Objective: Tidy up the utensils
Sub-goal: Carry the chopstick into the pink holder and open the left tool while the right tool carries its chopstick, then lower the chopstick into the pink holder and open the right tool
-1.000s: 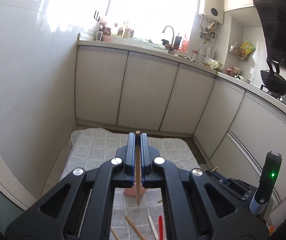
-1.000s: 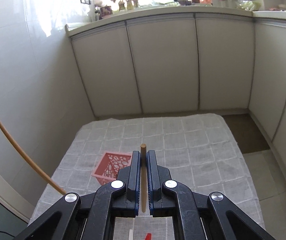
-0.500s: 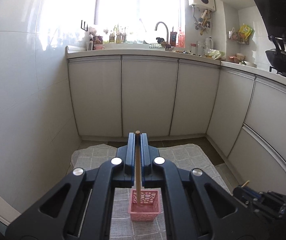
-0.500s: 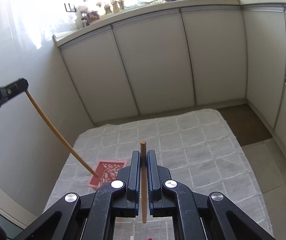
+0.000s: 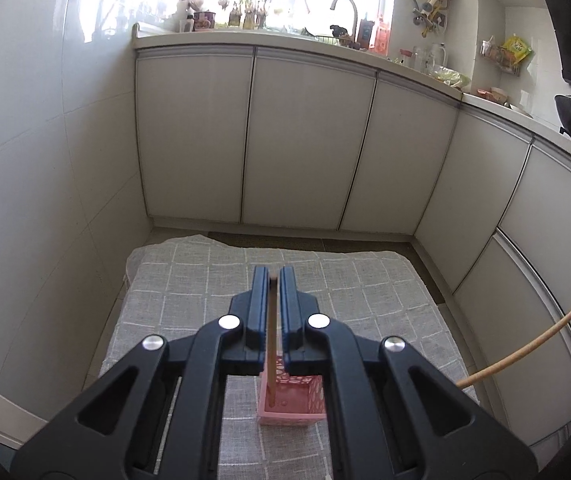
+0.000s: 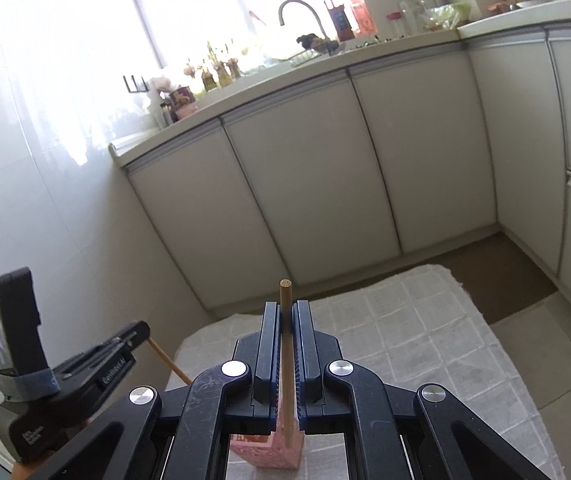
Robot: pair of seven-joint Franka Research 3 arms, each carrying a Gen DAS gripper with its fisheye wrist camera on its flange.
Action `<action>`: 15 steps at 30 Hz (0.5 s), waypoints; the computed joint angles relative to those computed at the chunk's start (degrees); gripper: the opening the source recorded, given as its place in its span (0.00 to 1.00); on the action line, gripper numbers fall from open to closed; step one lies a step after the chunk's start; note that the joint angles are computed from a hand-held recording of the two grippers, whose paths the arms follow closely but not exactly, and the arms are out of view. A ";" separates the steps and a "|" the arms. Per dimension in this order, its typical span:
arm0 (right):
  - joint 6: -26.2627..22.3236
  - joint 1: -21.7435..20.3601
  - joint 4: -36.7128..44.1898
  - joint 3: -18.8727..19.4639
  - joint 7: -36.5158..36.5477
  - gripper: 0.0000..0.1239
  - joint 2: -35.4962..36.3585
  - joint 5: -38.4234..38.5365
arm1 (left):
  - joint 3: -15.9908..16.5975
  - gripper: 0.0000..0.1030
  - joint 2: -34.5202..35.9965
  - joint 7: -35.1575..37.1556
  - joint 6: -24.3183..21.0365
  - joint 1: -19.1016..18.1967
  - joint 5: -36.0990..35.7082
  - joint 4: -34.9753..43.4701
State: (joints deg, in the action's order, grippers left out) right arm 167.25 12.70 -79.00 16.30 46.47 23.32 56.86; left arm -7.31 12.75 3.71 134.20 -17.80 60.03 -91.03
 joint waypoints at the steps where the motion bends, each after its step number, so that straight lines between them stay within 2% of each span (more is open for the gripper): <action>1: 0.32 -0.05 0.04 0.32 -0.42 0.04 -0.07 0.41 | 0.00 0.17 -0.30 -0.38 0.74 0.15 -0.15 -0.52; 3: 0.94 0.04 0.16 0.78 -1.08 0.04 -0.14 1.10 | -0.02 0.34 -1.85 -2.21 0.90 -0.06 1.19 -2.45; 6: 0.64 0.43 1.18 1.01 -0.79 0.04 0.33 1.31 | -0.64 0.50 -5.59 -6.12 1.49 0.41 2.51 -6.99; 8: 0.15 1.17 2.31 0.68 -0.02 0.04 1.06 0.26 | -1.44 0.58 -9.00 -9.37 3.67 1.48 1.78 -11.48; 11: 0.64 3.65 4.73 -0.80 2.91 0.04 3.42 -4.32 | -3.03 0.62 -12.62 -12.27 5.01 3.05 -0.38 -16.57; 15: -1.30 7.67 11.71 -4.44 11.81 0.04 9.34 -15.24 | -5.17 0.67 -15.05 -10.83 2.46 3.90 -4.87 -19.91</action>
State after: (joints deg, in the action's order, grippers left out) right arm 165.95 20.38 -67.29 11.86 58.27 32.67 41.62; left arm -12.48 -2.30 -7.12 136.66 -13.90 55.16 -110.94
